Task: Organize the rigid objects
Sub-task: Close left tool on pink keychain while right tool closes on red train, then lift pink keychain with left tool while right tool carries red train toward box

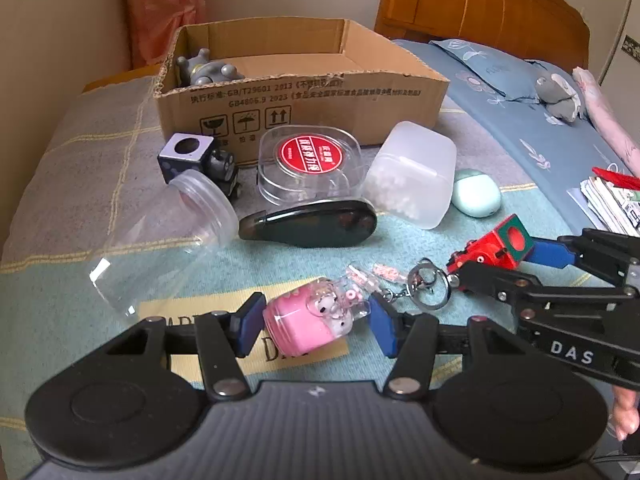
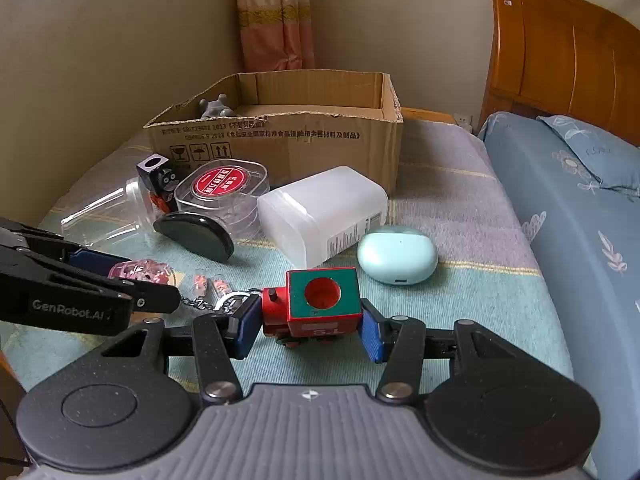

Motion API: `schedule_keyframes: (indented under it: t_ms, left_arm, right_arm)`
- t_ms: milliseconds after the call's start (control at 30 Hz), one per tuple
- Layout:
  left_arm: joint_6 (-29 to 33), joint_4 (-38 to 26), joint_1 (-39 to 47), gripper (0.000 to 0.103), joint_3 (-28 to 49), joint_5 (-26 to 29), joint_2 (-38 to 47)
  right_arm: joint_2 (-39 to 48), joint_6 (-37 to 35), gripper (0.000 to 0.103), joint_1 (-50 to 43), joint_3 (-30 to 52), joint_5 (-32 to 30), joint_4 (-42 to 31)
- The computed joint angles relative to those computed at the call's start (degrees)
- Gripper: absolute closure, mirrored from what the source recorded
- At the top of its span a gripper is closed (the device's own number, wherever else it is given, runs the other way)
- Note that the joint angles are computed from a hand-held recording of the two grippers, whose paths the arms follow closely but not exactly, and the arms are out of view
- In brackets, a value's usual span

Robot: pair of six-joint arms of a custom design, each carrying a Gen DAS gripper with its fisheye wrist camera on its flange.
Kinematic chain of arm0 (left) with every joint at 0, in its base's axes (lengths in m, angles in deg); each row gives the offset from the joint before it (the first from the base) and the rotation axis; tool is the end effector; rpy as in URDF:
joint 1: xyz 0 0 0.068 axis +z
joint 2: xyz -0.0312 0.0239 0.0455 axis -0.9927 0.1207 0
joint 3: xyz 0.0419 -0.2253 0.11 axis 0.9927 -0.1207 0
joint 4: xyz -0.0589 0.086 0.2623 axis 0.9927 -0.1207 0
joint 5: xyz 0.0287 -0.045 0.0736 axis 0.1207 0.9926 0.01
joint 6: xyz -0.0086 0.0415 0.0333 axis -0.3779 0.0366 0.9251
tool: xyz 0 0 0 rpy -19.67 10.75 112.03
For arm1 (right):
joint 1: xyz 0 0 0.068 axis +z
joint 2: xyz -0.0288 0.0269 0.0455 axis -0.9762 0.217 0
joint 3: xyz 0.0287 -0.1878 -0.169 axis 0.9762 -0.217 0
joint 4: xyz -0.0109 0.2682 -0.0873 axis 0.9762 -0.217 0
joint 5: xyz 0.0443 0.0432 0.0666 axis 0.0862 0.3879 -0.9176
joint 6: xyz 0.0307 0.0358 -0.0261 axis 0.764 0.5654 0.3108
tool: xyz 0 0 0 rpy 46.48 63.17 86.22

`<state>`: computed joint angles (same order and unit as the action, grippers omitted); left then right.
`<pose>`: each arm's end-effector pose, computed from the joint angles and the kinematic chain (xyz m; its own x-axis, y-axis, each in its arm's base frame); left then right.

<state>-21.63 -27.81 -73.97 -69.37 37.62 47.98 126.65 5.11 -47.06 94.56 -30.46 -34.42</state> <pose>0.2139 0.0248 0.0712 -0.7943 0.0309 -0.6067 0.1289 0.9845 -0.1186 0.2123 0.1190 0.0701 -0.6527 -0.1808 -0.7357 -0.3022 0.9526 0.0340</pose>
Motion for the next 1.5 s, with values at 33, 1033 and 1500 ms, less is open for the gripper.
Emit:
schedule_keyframes:
  t_ms: [33, 1033, 1500]
  left_arm:
    - [0.0, -0.3, 0.1, 0.047, 0.0, 0.2, -0.1]
    - [2.2, -1.7, 3.6, 0.053, -2.0, -1.3, -3.2]
    - [0.1, 2.0, 2.6, 0.053, -0.2, -2.5, 1.9]
  right_arm:
    - [-0.7, 0.2, 0.047, -0.2, -0.4, -0.4, -0.2]
    - [-9.2, 0.4, 0.047, -8.1, -3.9, -0.5, -8.5]
    - [-6.9, 0.6, 0.047, -7.3, -2.6, 0.6, -8.1]
